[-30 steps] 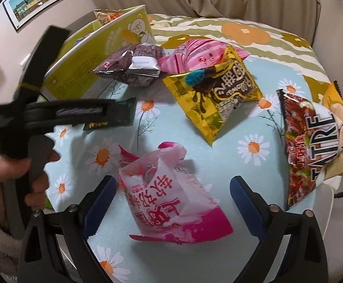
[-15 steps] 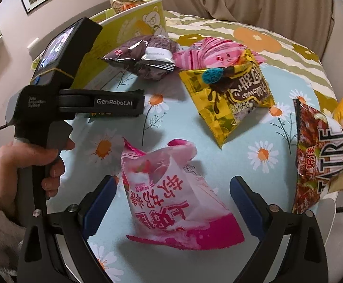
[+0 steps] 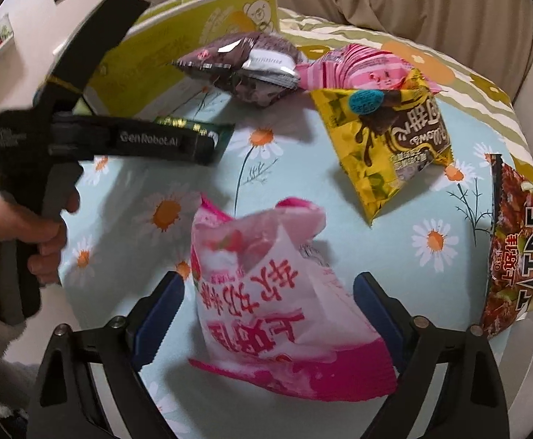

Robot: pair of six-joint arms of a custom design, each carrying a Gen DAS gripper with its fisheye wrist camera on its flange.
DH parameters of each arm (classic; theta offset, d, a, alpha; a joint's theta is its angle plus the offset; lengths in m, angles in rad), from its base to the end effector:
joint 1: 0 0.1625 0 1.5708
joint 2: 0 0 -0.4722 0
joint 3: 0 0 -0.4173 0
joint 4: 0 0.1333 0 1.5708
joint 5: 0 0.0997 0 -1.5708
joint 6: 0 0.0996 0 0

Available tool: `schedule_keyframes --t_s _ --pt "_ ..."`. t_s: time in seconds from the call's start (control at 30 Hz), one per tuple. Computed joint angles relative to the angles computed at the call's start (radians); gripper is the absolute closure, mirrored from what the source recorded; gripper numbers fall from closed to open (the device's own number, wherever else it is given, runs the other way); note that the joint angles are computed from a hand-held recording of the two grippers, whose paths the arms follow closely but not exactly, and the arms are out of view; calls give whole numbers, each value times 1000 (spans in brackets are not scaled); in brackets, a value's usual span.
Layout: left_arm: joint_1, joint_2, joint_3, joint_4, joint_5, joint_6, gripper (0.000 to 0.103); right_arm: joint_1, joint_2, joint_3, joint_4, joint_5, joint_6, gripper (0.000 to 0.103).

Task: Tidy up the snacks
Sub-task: 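Grasp the green cracker packet with the left tool while the right tool grasps the pink bag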

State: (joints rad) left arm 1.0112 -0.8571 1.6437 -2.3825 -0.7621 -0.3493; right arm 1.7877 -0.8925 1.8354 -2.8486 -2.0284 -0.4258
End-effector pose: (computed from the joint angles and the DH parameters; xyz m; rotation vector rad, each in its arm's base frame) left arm -0.2003 -0.7067 0.1578 0.2374 2.3712 -0.4745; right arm 0.2303 -0.6302 0.1408 0.7322 -2.5272 0.3782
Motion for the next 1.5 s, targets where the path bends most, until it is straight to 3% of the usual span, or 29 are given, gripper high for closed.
schedule_keyframes --t_s 0.13,0.23,0.37,0.47,0.57,0.8,1.0,1.1,1.33,1.5 --pt "-9 -4 8 -3 -10 103 41 5 0 3 -2 -5 -17 13" --pt "-21 -1 -2 21 -14 215 25 5 -2 5 -7 4 -13 13" --pt "-36 -4 -2 16 -21 353 20 8 -1 4 -7 5 -14 13" --pt "-40 5 -17 11 -39 454 19 10 -11 14 -3 6 -12 13" --pt "-38 29 -58 67 -46 488 19 9 -13 19 1 7 -7 13" --pt "-47 69 -145 204 -28 695 19 13 -21 38 11 8 -5 13" --pt "-23 135 -250 284 -45 731 19 22 -7 31 -14 -16 20 18" --pt "-1 154 -300 329 -111 717 19 26 0 21 -20 -28 36 19" --pt "22 136 -282 354 -148 770 19 32 16 -2 -19 -36 49 19" --pt "20 129 -274 371 -124 808 19 33 22 -8 -15 -30 54 19"
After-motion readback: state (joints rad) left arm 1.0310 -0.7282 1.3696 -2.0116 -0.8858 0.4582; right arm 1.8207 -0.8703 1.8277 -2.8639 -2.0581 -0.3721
